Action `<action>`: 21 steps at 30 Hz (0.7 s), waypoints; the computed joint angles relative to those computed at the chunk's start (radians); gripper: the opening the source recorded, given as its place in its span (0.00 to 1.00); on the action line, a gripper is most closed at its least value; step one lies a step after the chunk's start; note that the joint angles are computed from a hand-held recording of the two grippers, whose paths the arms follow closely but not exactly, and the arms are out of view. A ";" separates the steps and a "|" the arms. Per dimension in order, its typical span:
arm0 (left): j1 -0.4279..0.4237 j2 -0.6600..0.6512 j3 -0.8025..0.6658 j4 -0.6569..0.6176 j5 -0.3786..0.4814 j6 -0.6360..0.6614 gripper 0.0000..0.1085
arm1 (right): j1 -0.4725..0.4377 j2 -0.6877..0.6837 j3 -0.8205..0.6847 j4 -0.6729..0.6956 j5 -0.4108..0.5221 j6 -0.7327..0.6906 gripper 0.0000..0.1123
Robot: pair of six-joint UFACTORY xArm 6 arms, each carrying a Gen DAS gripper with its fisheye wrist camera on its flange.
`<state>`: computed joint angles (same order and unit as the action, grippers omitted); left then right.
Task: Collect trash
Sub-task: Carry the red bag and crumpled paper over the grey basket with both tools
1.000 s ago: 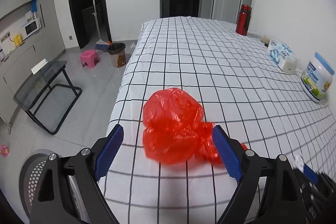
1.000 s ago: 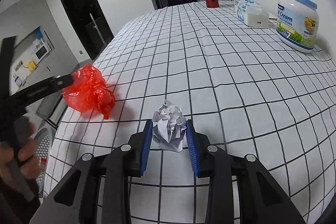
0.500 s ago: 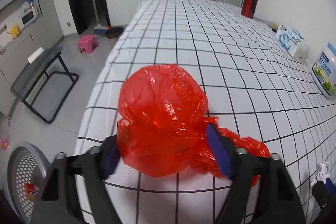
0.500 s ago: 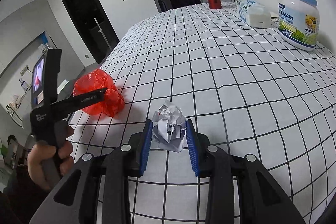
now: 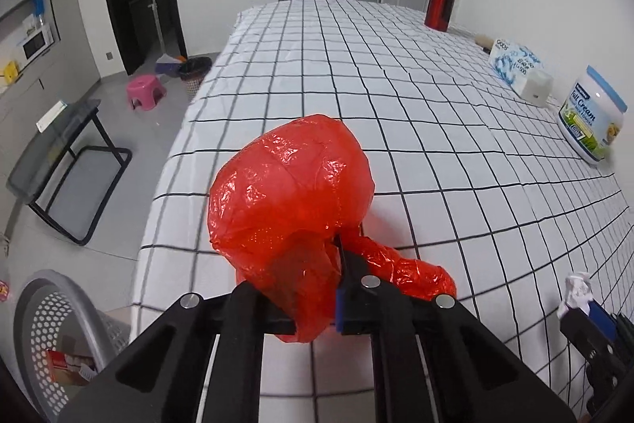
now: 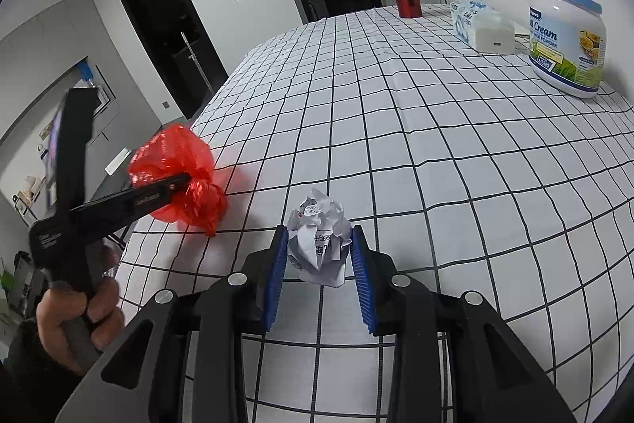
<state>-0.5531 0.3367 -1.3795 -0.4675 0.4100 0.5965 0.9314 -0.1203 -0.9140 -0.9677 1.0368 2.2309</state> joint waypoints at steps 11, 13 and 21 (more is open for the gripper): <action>0.053 -0.172 0.182 -0.112 -0.047 0.117 0.10 | -0.003 0.037 -0.040 0.007 0.001 -0.046 0.28; 0.065 -0.203 0.214 -0.144 -0.050 0.151 0.10 | 0.002 0.050 -0.059 0.010 0.009 -0.058 0.28; 0.117 -0.318 0.321 -0.256 -0.068 0.282 0.10 | 0.033 0.121 -0.161 0.007 0.036 -0.103 0.28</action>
<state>-0.4357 0.0187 -1.0586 -0.7231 0.3425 0.8781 0.9646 0.0011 -1.0753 -0.9610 1.0729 2.1279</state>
